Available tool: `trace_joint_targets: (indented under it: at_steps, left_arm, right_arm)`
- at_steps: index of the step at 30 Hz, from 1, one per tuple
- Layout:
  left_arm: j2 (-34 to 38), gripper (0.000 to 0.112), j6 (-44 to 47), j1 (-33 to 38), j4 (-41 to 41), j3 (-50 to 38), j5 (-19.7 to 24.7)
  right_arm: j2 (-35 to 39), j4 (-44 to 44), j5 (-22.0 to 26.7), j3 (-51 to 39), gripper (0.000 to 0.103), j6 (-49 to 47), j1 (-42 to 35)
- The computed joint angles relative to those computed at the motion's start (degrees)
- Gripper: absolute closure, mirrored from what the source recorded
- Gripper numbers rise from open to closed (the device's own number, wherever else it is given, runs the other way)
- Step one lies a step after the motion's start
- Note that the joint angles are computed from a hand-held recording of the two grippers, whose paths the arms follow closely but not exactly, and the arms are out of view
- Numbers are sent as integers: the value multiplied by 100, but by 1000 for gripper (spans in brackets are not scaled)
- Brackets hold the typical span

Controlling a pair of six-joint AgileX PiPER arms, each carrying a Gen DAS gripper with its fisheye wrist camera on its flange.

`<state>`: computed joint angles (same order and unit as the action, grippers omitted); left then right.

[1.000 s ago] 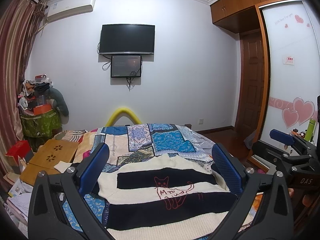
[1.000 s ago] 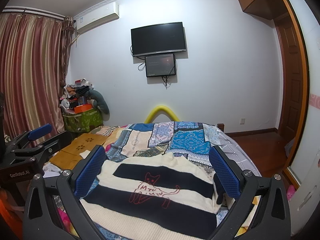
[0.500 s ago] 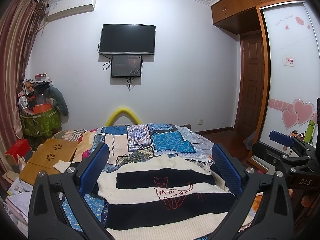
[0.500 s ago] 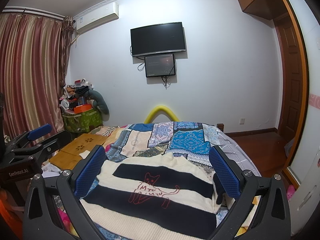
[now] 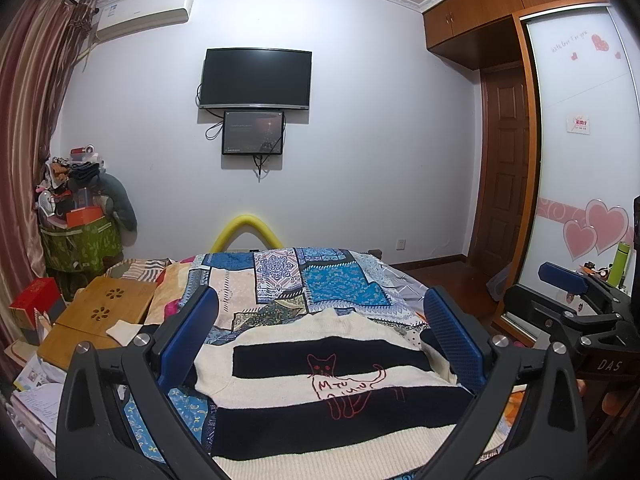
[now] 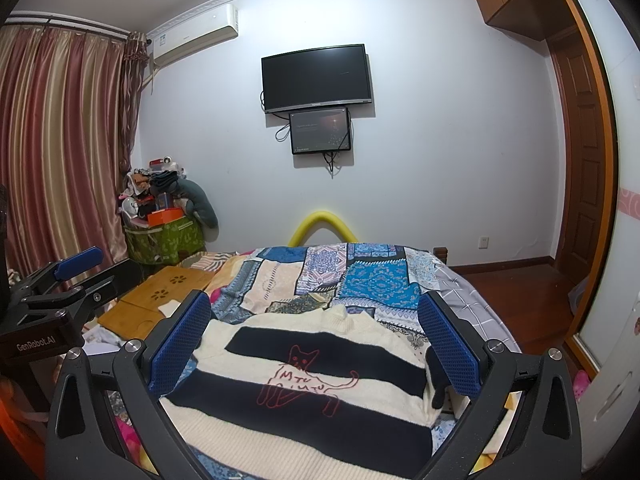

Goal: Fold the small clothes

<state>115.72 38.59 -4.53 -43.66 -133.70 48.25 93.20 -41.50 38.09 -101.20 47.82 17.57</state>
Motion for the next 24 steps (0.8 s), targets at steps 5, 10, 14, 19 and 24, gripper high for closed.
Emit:
trace_joint_targets:
  at_steps: [5, 10, 14, 19, 24]
  left_arm:
    - [-2, 9, 4, 2, -10, 11, -6]
    - [32, 9, -94, -10, 65, -86, 32]
    - [33, 9, -64, -1, 37, -72, 29]
    - [57, 9, -91, 9, 44, -97, 35]
    - [366, 9, -480, -12, 306, -682, 269]
  right_arm:
    - [5, 6, 2, -11, 0, -12, -1]
    - [8, 16, 6, -18, 0, -19, -2]
    - [13, 28, -4, -14, 0, -35, -14]
    - [10, 47, -93, 60, 0, -41, -78]
    - [8, 405, -310, 155, 0, -362, -344]
